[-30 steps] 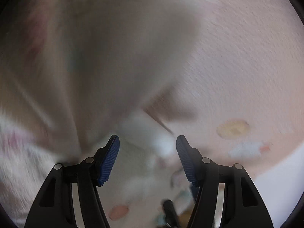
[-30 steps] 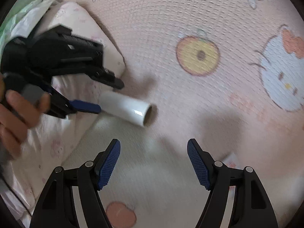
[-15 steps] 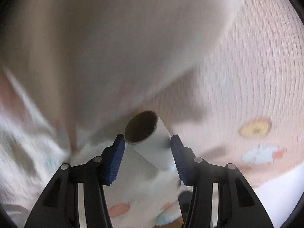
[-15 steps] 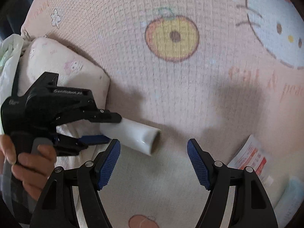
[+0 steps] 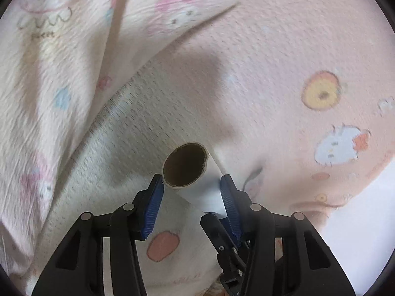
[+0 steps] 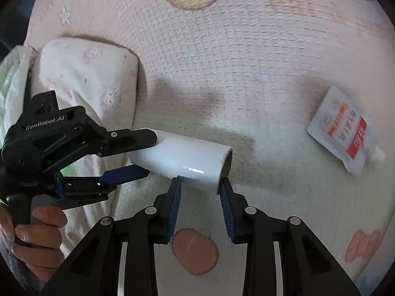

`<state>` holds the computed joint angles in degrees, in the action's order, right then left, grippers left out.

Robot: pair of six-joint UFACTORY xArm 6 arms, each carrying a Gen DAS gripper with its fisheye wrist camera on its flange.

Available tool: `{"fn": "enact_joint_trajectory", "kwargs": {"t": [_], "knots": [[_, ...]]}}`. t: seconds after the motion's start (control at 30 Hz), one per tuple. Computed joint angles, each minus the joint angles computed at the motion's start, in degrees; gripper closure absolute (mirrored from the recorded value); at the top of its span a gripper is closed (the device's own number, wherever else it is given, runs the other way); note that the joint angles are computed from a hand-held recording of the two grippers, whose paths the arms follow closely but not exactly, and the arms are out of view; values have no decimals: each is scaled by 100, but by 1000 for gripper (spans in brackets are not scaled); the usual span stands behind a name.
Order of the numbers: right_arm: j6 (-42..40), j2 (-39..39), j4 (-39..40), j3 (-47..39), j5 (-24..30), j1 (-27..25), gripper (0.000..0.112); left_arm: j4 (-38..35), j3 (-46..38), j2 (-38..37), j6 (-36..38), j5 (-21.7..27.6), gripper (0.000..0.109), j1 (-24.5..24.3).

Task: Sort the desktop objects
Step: 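Lower the left tool over the lying white tube and close on it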

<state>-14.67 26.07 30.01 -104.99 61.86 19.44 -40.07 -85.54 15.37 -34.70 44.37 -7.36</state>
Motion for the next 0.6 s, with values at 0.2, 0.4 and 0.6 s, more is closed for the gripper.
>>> {"fn": "enact_joint_trajectory", "kwargs": {"t": [0.2,0.4,0.6], "knots": [[-158,-831,321,1038,-190,-82,83,103,254,-342,234,-245,64,-214],[-32,-1658,318,1933,-28,-392,83,56,630,-630,251,-304,65,-657],[165,-2701,228,3120,-222,-723,83,-286,619,-499,183,-448,66,-1197]]}}
